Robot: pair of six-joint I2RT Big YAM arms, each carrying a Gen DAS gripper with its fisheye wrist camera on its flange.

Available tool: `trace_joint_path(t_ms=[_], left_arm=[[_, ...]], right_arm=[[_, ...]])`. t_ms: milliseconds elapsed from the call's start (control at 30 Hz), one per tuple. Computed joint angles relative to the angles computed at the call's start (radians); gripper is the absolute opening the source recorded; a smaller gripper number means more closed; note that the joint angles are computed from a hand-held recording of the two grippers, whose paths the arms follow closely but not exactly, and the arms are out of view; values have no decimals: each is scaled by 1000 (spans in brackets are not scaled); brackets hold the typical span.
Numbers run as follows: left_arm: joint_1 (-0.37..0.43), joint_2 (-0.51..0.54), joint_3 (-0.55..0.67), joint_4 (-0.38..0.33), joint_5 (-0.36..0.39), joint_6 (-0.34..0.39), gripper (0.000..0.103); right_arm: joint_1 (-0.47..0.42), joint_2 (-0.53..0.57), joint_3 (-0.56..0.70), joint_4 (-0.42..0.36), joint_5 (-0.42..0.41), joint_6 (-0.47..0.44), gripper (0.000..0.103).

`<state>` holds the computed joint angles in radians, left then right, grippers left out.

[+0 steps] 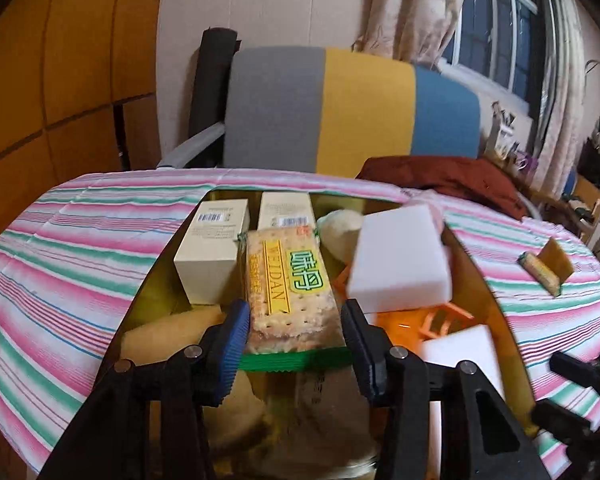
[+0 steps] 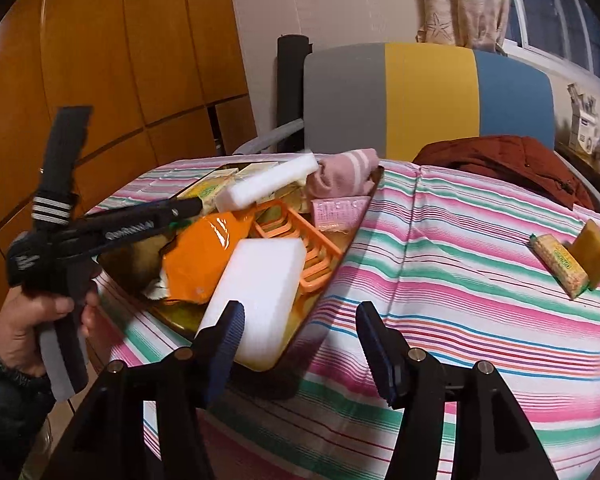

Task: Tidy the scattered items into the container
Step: 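Move both tools back toward the last cracker pack and yellow sponge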

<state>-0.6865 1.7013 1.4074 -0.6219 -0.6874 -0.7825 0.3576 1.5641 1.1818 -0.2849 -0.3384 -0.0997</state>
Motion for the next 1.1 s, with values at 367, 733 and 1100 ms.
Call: trace_joint_path(t_ms=[367, 733, 1100], left_arm=[[-43, -28, -24, -16, -86, 9, 55], [-109, -7, 65, -136, -190, -50, 60], [-174, 53, 187, -177, -234, 27, 64]], right_arm=[[-15, -11, -14, 14, -16, 23, 63], [-43, -38, -50, 31, -13, 46, 67], [-99, -61, -75, 34, -5, 62, 74]])
